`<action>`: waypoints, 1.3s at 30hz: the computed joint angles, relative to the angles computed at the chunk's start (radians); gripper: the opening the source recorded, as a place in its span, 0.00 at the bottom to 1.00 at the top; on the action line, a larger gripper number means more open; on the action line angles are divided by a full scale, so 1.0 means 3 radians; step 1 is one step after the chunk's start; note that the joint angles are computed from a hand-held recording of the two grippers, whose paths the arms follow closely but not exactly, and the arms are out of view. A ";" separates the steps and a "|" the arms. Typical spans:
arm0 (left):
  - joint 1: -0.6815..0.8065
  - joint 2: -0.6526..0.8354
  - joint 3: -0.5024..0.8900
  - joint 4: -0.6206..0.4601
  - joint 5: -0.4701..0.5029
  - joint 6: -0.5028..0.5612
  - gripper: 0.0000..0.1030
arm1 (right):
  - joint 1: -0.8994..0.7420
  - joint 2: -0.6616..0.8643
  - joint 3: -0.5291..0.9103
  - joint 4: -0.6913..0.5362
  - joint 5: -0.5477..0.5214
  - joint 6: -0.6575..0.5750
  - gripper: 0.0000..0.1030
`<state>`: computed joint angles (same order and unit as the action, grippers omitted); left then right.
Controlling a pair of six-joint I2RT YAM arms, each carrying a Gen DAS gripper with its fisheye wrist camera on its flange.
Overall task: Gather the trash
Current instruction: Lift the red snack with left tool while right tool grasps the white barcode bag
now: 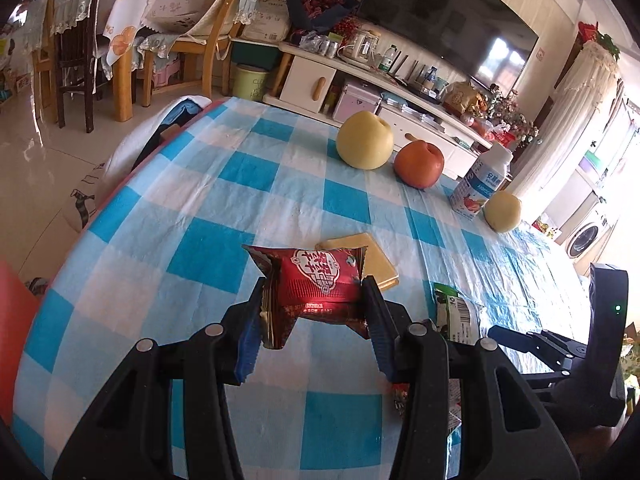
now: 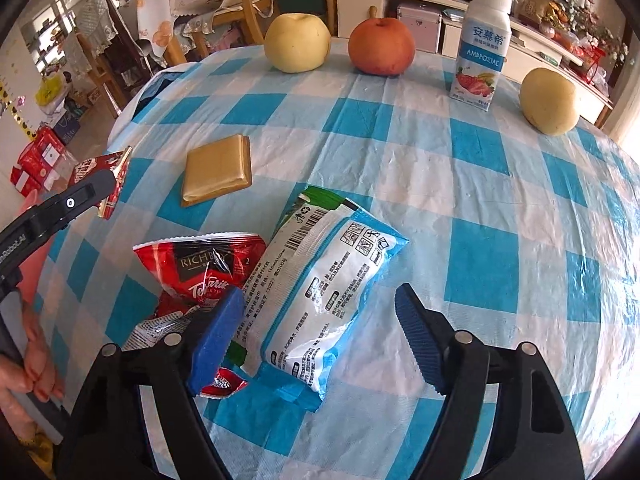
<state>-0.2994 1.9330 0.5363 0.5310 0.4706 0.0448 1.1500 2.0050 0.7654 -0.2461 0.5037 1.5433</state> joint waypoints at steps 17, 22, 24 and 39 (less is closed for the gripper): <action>0.0257 -0.0130 -0.0288 0.0112 0.0198 0.0236 0.47 | -0.0037 0.0076 0.0123 -0.0068 0.0158 -0.0298 0.39; 0.0383 -0.0298 -0.0424 0.0050 0.0300 0.0353 0.47 | 0.0034 0.0066 0.0112 -0.0097 0.0219 -0.0234 0.33; 0.0448 -0.0385 -0.0469 -0.0015 0.0350 0.0419 0.47 | 0.0070 0.0070 0.0127 -0.0140 0.0241 -0.0189 0.32; 0.1006 -0.1086 -0.0740 -0.0683 0.0739 0.1120 0.47 | 0.0496 -0.0195 0.0258 -0.0844 0.0587 0.0606 0.29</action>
